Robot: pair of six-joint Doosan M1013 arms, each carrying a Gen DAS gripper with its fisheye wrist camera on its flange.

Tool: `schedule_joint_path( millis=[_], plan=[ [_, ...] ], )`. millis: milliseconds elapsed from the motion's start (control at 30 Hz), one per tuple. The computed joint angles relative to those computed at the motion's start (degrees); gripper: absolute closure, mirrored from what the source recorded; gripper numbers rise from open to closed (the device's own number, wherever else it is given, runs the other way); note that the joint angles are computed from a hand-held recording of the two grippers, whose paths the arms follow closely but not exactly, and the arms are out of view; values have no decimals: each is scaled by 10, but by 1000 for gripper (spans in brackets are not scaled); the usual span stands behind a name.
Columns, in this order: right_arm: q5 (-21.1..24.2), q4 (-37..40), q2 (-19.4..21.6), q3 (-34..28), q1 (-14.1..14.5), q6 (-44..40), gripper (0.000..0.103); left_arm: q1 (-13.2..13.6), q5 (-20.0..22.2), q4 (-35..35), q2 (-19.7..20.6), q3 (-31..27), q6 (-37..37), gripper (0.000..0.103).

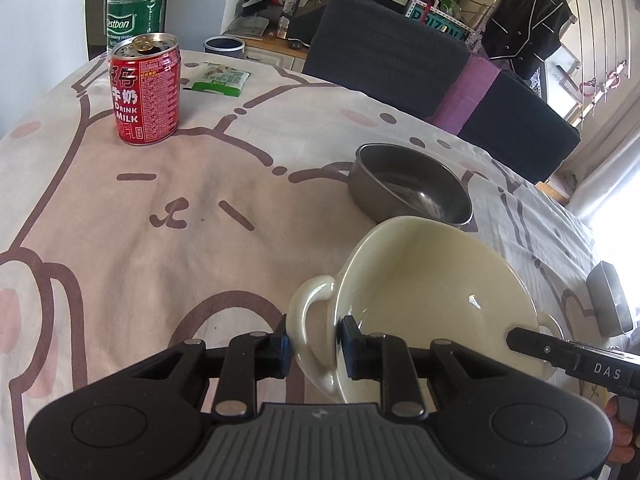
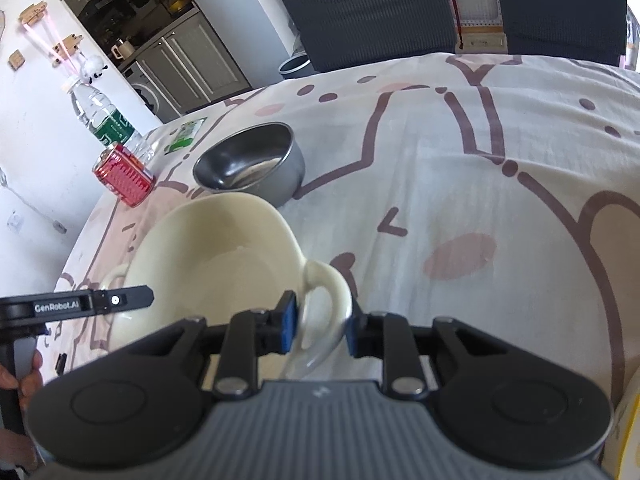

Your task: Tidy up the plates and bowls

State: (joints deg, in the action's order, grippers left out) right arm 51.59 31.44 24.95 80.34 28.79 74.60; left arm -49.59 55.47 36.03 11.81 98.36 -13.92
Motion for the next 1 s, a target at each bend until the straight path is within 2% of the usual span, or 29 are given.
schedule_joint_path(
  millis=[500,1000],
  plan=[
    [-41,10,-44,24,-9,-12,74,-38,40,72,-7,-29,-42,77],
    [-60,23,-128,77,-32,-11,75,-104,93,125,-10,-70,-63,78]
  ],
)
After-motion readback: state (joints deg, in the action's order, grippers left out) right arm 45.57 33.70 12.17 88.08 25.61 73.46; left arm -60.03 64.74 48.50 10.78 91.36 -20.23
